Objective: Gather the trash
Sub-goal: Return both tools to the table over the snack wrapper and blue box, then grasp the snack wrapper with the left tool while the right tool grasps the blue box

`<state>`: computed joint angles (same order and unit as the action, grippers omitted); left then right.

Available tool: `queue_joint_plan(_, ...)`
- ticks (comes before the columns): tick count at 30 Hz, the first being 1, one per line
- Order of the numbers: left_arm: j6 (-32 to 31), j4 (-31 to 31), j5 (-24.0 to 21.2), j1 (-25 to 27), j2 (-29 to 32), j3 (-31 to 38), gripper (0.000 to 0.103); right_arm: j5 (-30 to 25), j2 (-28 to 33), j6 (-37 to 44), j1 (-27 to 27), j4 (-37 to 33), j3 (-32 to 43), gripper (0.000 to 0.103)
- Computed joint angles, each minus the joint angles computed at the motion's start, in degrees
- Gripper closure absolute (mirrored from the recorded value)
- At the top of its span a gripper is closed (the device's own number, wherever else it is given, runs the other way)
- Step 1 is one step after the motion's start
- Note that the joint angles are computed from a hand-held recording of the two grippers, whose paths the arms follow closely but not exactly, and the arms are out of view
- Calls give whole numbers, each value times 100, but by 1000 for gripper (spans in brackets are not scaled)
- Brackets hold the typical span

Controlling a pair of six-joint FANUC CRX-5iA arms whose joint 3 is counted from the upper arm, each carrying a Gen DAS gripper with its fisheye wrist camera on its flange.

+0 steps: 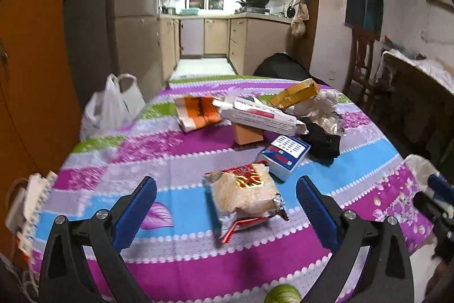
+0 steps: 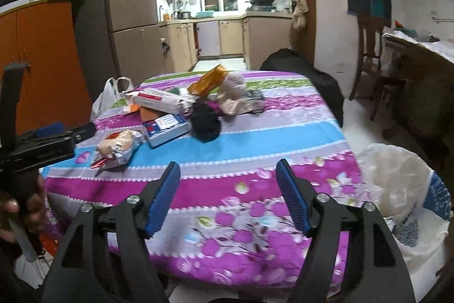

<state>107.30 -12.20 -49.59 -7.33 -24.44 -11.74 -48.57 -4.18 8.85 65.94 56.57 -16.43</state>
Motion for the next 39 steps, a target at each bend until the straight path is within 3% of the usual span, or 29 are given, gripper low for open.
queue_joint_plan(5, -395, 235, 121, -40, 399, 58, 5, 102, 304, 537, -87, -643, 427, 34)
queue_joint_plan(7, -56, -162, -20, -247, 692, 285, 5, 165, 391, 653, -147, -836, 550, 34)
queue_joint_plan(9, -186, 110, -17, -106, 848, 285, 5, 255, 444, 739, -218, -1026, 659, 34)
queue_joint_plan(11, -534, 605, 31, 119, 947, 174, 17, 245, 524, 850, -253, -1160, 798, 34)
queue_joint_plan(13, -918, 1149, 126, 357, 959, -29, 38, 261, 565, 983, -275, -1254, 871, 34)
queue_joint_plan(14, -1093, 1424, 341, 492, 837, -243, 43, 298, 605, 1120, -285, -1344, 946, 34)
queue_joint_plan(15, -1059, 1409, 398, 526, 781, -290, 50, 339, 647, 1241, -298, -1419, 1012, 35)
queue_joint_plan(18, -784, 1373, 472, 774, 394, -501, 53, 437, 874, 1666, -313, -1708, 1346, 37)
queue_joint_plan(22, -241, 881, 434, 1057, -186, -653, 53, 515, 1375, 2147, -317, -2217, 2014, 38)
queue_joint_plan(25, 7, 729, 333, 1308, -505, -720, 53, 154, 1938, 1852, -285, -2204, 2645, 37)
queue_joint_plan(29, 6, 584, 265, 1477, -746, -747, 53, -427, 2684, 1064, -252, -2203, 3569, 22)
queue_joint_plan(31, -4, 497, 220, 1488, -818, -755, 53, -629, 2967, 920, -225, -2121, 3933, 22)
queue_joint_plan(33, -203, 728, 192, 1664, -928, -847, 53, -1158, 3408, 851, -178, -1925, 4497, 22)
queue_joint_plan(36, -325, 813, 145, 1708, -982, -895, 53, -1982, 3947, 876, -223, -2179, 5315, 22)
queue_joint_plan(37, -354, 830, 137, 1705, -995, -914, 53, -2098, 4002, 885, -237, -2220, 5414, 24)
queue_joint_plan(38, -381, 864, 137, 1694, -995, -931, 53, -1997, 3932, 765, -231, -2105, 5272, 36)
queue_joint_plan(39, -402, 896, 139, 1679, -994, -951, 53, -1887, 3849, 775, -247, -2161, 5158, 36)
